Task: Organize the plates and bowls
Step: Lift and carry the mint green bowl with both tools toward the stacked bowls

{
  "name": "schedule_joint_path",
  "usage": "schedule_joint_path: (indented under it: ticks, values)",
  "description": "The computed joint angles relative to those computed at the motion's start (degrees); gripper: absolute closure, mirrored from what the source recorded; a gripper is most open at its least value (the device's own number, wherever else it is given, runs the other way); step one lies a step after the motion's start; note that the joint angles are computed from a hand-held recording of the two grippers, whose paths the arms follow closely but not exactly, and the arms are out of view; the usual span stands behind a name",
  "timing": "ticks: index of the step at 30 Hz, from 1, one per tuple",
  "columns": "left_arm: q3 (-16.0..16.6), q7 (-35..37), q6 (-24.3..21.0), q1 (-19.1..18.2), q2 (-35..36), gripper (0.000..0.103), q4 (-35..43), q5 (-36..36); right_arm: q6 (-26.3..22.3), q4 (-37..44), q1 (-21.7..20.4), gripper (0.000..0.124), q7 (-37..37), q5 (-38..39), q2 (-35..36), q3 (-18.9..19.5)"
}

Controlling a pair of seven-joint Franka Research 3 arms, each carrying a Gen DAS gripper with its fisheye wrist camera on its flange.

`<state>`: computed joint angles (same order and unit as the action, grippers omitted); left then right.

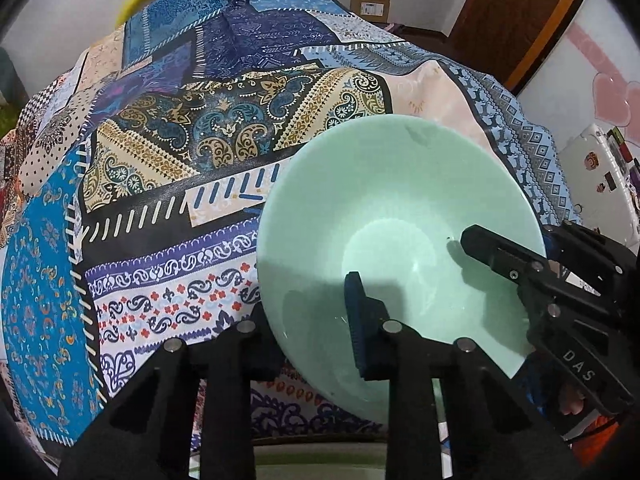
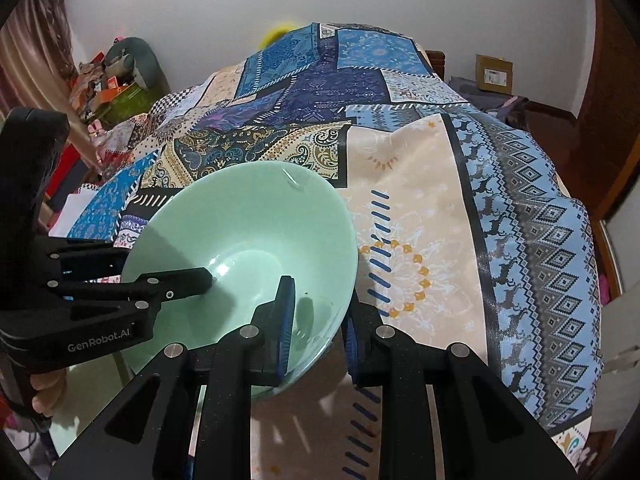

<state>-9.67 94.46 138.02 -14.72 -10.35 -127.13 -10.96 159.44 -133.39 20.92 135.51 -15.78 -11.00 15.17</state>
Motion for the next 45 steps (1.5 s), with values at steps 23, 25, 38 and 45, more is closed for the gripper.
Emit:
schedule_joint_path:
  ticks: [23, 25, 38, 45]
  values:
    - [4.3, -1.9, -2.7, -2.0, -19.7, 0.077, -8.8, -0.9, -4.6, 2.4, 0.6, 0.104, 5.6, -3.3, -6.8, 5.6]
    - [5.1, -2.2, -3.4, -2.3, -22.1, 0.077, -9.6, -1.0, -4.9, 2.9, 0.6, 0.104, 6.0, -3.8, -7.0, 6.2]
    - [8.5, -3.8, -8.6, -1.7, -36.8, 0.077, -14.3, 2.1, -7.5, 7.4, 2.0, 0.104, 10.8, -9.1, -6.8, 10.4]
    - [11.4, -3.4, -11.5, -0.6, -43.9, 0.077, -16.8, 2.9, -8.8, 10.8, 4.3, 0.104, 13.9, -12.8, -4.6, 11.6]
